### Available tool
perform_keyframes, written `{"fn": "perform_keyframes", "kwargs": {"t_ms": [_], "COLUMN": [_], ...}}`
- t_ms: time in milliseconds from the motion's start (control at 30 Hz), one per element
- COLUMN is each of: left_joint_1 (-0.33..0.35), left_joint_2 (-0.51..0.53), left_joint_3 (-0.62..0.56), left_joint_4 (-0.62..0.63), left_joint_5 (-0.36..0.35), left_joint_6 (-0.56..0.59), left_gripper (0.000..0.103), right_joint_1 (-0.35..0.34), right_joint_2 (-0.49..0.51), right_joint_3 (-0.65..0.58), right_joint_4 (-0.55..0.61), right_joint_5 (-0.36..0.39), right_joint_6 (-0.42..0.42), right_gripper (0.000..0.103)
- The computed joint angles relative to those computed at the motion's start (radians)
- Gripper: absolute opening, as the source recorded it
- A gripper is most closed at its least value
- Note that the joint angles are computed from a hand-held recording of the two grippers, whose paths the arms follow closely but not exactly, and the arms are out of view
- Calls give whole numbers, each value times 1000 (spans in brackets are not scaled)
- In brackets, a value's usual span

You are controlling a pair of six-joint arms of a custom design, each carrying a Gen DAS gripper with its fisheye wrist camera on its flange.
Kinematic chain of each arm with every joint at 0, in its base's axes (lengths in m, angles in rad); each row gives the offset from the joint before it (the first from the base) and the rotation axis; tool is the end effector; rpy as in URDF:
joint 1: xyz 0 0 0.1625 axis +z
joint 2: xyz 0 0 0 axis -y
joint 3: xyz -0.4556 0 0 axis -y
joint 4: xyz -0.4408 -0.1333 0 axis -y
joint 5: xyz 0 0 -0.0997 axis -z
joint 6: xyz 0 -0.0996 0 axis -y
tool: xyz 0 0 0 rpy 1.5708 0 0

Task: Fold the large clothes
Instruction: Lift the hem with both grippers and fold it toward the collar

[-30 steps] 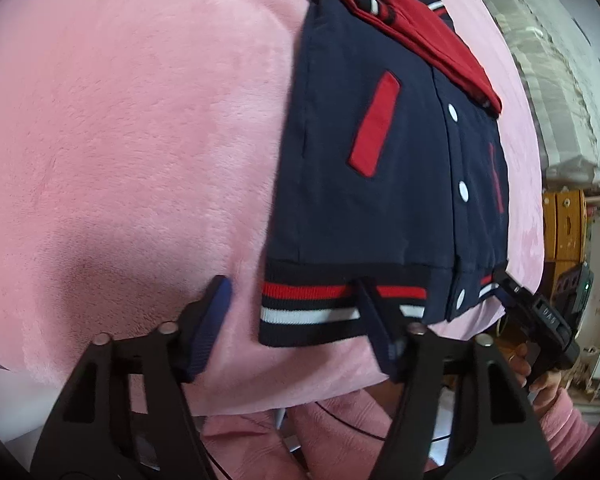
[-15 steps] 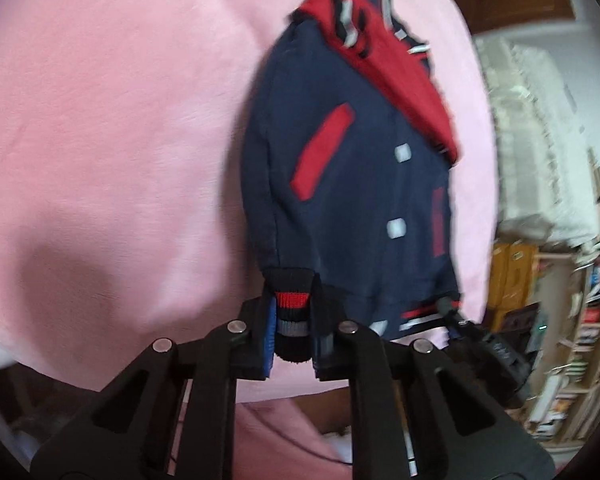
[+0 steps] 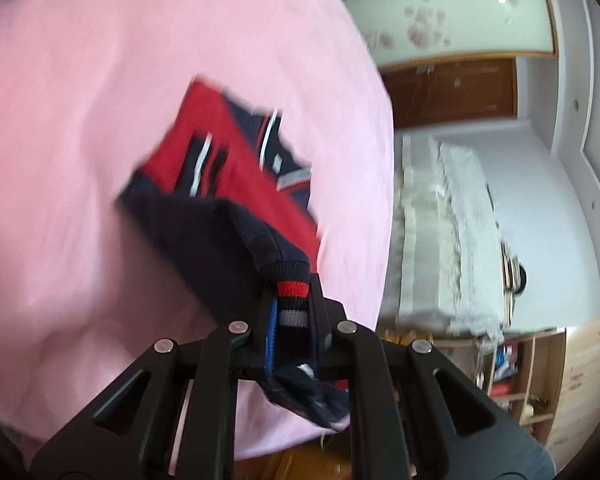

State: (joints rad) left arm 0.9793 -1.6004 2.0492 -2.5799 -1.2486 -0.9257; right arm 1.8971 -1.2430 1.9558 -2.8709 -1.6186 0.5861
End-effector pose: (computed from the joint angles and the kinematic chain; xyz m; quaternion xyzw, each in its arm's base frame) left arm -0.1522 -0.5222 0.3996 0.2015 -0.9280 0.3041 0.0759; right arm 0.3199 -0.5445 0.2780 0.1308 0.9480 -0.2699 0.1069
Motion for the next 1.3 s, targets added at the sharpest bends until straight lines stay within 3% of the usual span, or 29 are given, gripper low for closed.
{"fn": "perform_keyframes", "kwargs": {"t_ms": [100,200,400,467,500,567,633,667,833,967,1100,1200,1233,1267,1300], "left_joint_1": [21,41,76,84,87,88,80,71,41,19,0,-15,-13,-10,-3], "left_joint_2": [65,126,273,311,323,339,343,345,334,318,336,379,394,402,414], "left_joint_3": [-73,-141,-326,-383,-402,-427,-431,-435,-460,-441,-440,-463,-472,-470,-472], "left_joint_4": [3,43,258,340,363,349,297,272,356,427,561,667,667,645,603], "left_joint_5": [72,149,236,254,257,285,327,359,393,321,291,322,320,312,289], "left_joint_6": [12,-7,-34,-47,-56,-68,-78,-77,-30,29,75,110,139,170,215], "left_gripper": [10,10,11,14,18,33,62,65,66,66,64,46,40,37,34], "right_joint_1": [-19,-42,-81,-85,-87,-92,-96,-98,-112,-110,-77,-54,-50,-46,-43], "right_joint_2": [46,105,221,258,274,280,296,302,298,307,328,334,324,325,324], "right_joint_3": [-75,-166,-378,-441,-469,-471,-494,-509,-524,-547,-572,-551,-525,-516,-502], "right_joint_4": [0,20,239,295,312,298,271,268,323,403,515,529,526,529,528], "right_joint_5": [7,-31,-74,-84,-87,-87,-93,-89,-73,-54,-137,-187,-184,-183,-185], "right_joint_6": [11,27,-3,-12,-21,-43,-60,-70,-158,-235,-354,-403,-415,-425,-430], "right_gripper": [12,12,13,18,21,38,47,50,51,51,51,50,46,34,27]}}
